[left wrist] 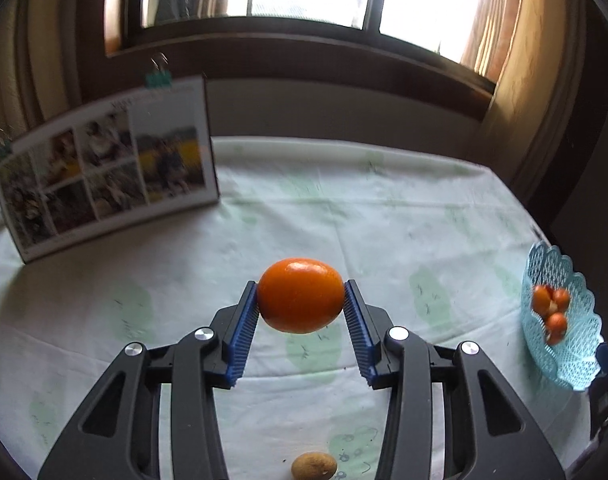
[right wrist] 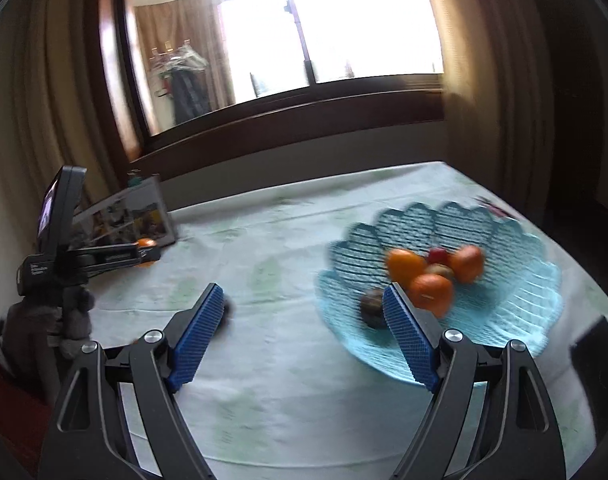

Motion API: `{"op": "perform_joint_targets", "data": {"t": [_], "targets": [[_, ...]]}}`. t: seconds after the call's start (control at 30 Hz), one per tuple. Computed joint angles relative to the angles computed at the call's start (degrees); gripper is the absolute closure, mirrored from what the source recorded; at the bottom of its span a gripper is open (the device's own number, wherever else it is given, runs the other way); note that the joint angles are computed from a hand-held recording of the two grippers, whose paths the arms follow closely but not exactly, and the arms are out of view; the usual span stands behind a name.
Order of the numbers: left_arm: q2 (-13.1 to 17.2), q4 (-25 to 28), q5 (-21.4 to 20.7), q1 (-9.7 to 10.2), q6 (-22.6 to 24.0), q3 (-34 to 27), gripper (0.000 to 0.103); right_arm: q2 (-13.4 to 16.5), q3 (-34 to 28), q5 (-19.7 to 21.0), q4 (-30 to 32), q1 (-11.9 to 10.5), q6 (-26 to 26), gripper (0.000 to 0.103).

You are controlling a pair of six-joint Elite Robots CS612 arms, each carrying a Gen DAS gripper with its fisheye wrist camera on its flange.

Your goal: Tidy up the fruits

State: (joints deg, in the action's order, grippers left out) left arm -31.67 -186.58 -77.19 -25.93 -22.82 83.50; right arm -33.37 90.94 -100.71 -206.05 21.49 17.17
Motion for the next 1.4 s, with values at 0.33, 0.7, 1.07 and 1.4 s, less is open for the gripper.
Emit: {"op": "perform_joint_targets", "data": {"t": [0.33, 0.7, 1.07, 1.4], "targets": [[-2.43, -5.3, 5.85, -0.48, 0.12, 3.31, 0.06, 3.06, -10.83, 6.06, 17.95, 1.38, -1.7, 0.02], [-3.37, -6.85, 4.63, -0.08, -1.29, 4.41, 0.06, 7.91, -21.32, 8.48, 35.52, 1.65, 0.54, 0.042], [-3.37, -6.99, 4.22, -0.03, -0.95, 4.44, 0.059, 8.76, -23.11, 5.61, 37.77, 2.2, -0.97, 0.059], [-3.94, -4.39, 2.84, 2.29, -7.01, 4.88, 0.038, 6.01, -17.37, 4.55, 30.0, 1.84, 0.95, 0.059]]}}
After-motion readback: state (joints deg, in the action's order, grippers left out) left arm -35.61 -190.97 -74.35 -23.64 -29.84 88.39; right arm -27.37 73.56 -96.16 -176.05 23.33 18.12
